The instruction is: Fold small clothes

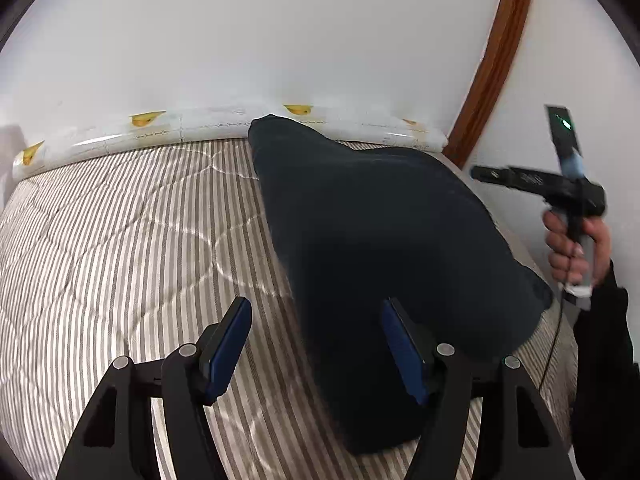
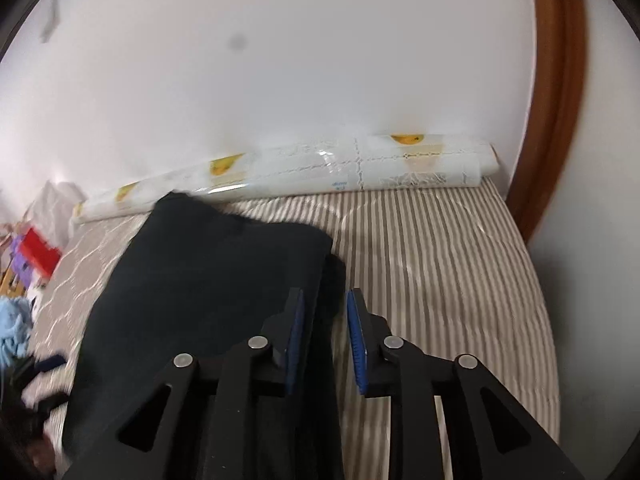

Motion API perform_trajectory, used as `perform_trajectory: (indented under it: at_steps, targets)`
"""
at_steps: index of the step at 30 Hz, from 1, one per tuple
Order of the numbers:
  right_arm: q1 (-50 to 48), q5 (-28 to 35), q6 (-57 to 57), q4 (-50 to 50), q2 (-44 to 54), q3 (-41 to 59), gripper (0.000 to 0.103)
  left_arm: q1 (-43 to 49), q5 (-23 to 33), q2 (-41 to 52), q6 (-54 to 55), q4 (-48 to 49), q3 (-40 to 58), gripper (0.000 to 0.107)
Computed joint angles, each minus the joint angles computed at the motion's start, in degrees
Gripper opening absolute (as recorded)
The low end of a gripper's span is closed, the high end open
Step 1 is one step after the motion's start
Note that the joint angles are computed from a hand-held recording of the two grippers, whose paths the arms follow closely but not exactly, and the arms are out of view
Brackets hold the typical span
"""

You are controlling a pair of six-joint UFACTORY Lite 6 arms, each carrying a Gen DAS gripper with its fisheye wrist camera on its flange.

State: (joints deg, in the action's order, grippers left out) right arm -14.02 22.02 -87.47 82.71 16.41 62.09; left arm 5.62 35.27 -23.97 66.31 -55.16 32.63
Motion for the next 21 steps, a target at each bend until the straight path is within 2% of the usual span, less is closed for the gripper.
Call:
perform_trajectory:
  at_steps: [3,5,9,11,12,13,14,16,18,21]
  targets:
    - [-4.6,5.4,-4.7,0.8,-9.8,-11.6,0.041,0.2,1.4,-4.7,-1.5,2.1,-3.1,0.065]
    - [-7.5,9.1,-7.9,1.5,-14.4,-18.6,0.042,-0.1,1.3,-8.3,-2.8,3.4,-5.5,0.065]
    - [-9.0,11.4,-14.9,5.6,-17.7,-27.9,0.042,0.5,2.0,-12.7,-6.4,5.3,-7.9,0.065]
    - [-8.3,12.5,-17.2,8.0,-14.5,-28.6,0.036,0.8,2.3,-13.0,-8.0,5.9,-7.9,0.065]
    - [-8.0,13.1,-19.2,10.0,-14.1,-29.3,0.029,0.3,1.9,-13.3,-9.3,6.5,-8.0,0.065]
    - [-7.5,13.0,-21.0,11.6,-14.0,-29.6,0.016,-0.1,1.6,-13.7,-10.5,7.1,-8.0,0.065]
    - [-6.5,12.0,-23.6,13.6,-15.7,-30.8,0.009,-0.6,1.3,-14.1,-12.0,7.8,-7.8,0.065]
    - [-7.6,12.1,-30.7,18.8,-22.0,-35.2,0.008,-1.7,0.5,-15.1,-13.7,8.0,-7.8,0.065]
    - [-11.2,15.4,-31.4,18.1,-26.4,-38.1,0.007,-3.5,-0.8,-15.7,-16.1,9.1,-7.8,0.065]
    - [-8.6,10.3,-33.3,22.3,-25.5,-38.4,0.007,-8.4,-4.5,-14.4,-21.4,12.6,-7.9,0.065]
